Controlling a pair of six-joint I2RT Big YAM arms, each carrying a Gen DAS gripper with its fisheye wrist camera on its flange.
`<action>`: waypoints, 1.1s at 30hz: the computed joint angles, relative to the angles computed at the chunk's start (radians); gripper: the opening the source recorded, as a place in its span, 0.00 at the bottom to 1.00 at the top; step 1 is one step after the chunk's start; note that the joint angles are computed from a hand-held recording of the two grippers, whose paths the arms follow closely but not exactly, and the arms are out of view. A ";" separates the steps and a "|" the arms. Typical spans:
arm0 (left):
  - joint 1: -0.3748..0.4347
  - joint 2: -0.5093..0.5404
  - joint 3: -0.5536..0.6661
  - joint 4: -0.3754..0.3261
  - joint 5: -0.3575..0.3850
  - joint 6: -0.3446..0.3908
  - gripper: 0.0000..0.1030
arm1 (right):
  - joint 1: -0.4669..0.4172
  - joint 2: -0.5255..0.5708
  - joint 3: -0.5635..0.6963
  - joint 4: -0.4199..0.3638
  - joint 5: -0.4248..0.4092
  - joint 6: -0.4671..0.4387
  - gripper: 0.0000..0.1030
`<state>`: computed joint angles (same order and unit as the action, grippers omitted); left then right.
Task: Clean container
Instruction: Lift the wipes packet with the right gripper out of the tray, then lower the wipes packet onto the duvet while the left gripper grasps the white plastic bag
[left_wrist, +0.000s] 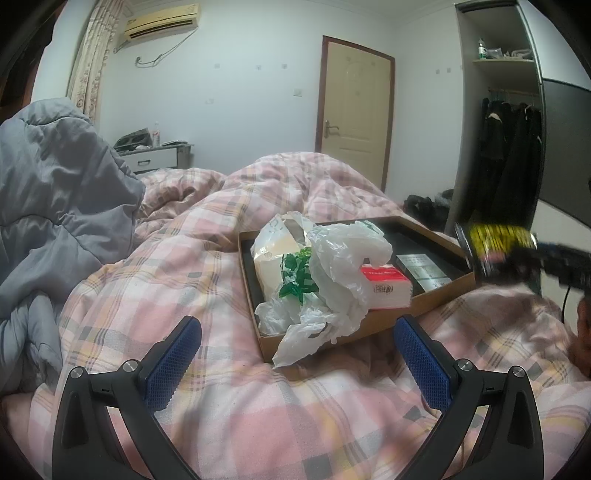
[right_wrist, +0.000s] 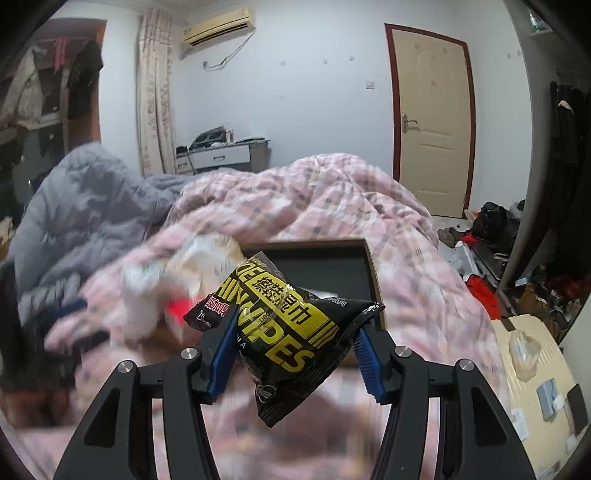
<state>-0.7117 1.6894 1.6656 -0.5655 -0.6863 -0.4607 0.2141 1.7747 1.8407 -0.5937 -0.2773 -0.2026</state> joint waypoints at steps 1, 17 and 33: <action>-0.002 0.002 0.003 -0.001 -0.001 -0.001 1.00 | -0.002 0.002 -0.003 -0.004 0.007 -0.004 0.53; -0.004 0.004 0.003 -0.001 -0.003 -0.002 1.00 | 0.030 0.071 0.087 -0.212 0.016 -0.196 0.54; -0.012 -0.002 0.000 0.029 -0.024 0.002 1.00 | -0.027 0.037 0.029 -0.090 -0.083 0.001 0.77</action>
<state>-0.7233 1.6870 1.6652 -0.5364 -0.7107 -0.4584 0.1875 1.8114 1.8696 -0.6833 -0.3601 -0.2021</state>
